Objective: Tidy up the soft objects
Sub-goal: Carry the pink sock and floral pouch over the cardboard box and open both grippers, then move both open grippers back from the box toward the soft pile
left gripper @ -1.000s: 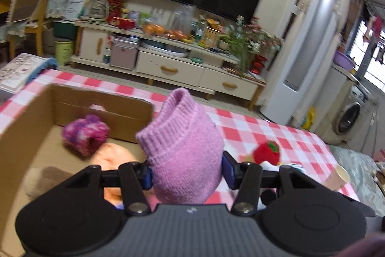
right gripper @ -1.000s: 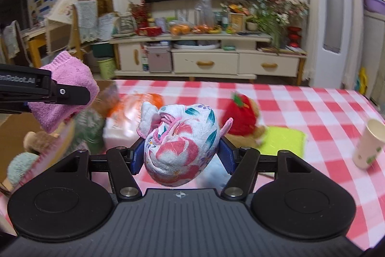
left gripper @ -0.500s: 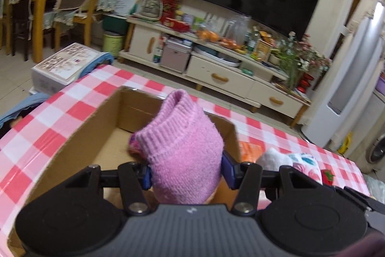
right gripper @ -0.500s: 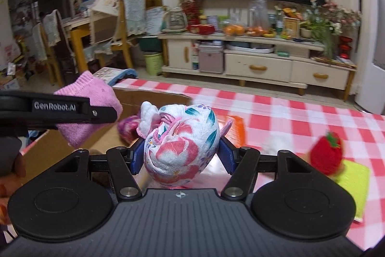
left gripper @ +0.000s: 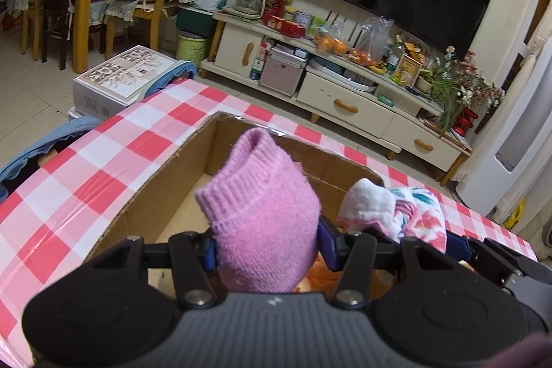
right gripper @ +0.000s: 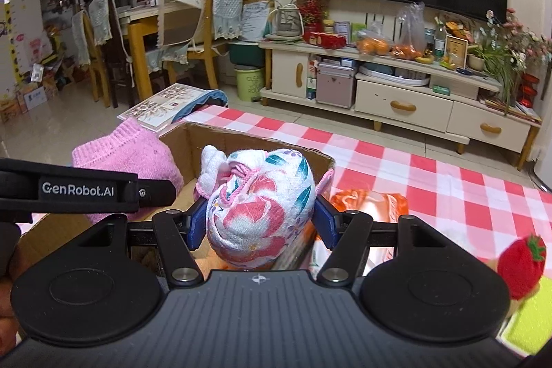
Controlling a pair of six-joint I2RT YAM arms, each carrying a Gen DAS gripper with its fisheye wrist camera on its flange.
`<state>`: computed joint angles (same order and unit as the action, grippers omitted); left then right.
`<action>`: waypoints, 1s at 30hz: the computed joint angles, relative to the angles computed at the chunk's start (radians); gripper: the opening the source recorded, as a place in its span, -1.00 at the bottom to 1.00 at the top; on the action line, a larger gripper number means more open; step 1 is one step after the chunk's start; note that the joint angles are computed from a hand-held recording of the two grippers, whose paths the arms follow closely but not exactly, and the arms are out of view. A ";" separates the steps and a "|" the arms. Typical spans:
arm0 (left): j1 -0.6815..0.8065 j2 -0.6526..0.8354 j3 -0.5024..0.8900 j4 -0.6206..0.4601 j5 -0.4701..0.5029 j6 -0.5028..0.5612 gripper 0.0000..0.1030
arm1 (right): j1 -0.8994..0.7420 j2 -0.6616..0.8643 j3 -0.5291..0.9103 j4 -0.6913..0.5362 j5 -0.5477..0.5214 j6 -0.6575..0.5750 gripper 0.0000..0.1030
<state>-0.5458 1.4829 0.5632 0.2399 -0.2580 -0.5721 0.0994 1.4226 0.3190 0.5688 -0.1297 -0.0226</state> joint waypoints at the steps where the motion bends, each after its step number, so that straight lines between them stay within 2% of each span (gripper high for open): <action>1: 0.003 0.000 0.000 -0.003 -0.001 -0.003 0.02 | 0.007 0.008 0.006 0.000 0.004 -0.004 0.52; 6: 0.011 0.003 0.008 -0.022 -0.017 -0.020 0.04 | 0.042 0.041 0.026 0.008 0.033 -0.037 0.53; 8: 0.012 0.000 0.007 -0.019 -0.029 -0.027 0.13 | 0.047 0.048 0.032 0.008 0.033 -0.064 0.60; 9: 0.009 -0.004 0.005 -0.017 -0.036 -0.030 0.24 | 0.049 0.048 0.035 0.000 0.023 -0.079 0.71; 10: 0.006 -0.008 0.003 -0.015 -0.047 -0.032 0.33 | 0.053 0.048 0.033 0.002 0.019 -0.088 0.95; 11: 0.003 -0.012 0.002 -0.013 -0.057 -0.034 0.38 | 0.053 0.045 0.024 0.018 0.016 -0.096 0.97; 13: 0.000 -0.018 -0.002 -0.009 -0.069 -0.035 0.53 | 0.057 0.025 0.005 0.035 0.008 -0.108 0.95; 16: -0.004 -0.021 -0.002 -0.006 -0.069 -0.042 0.58 | 0.041 -0.010 -0.016 0.036 0.006 -0.112 0.95; 23: -0.017 -0.014 -0.001 0.015 -0.069 -0.032 0.66 | -0.037 -0.082 -0.081 0.050 -0.015 -0.064 0.96; 30: -0.049 0.002 0.008 0.028 -0.069 -0.019 0.66 | -0.150 -0.149 -0.146 0.051 -0.099 0.005 0.96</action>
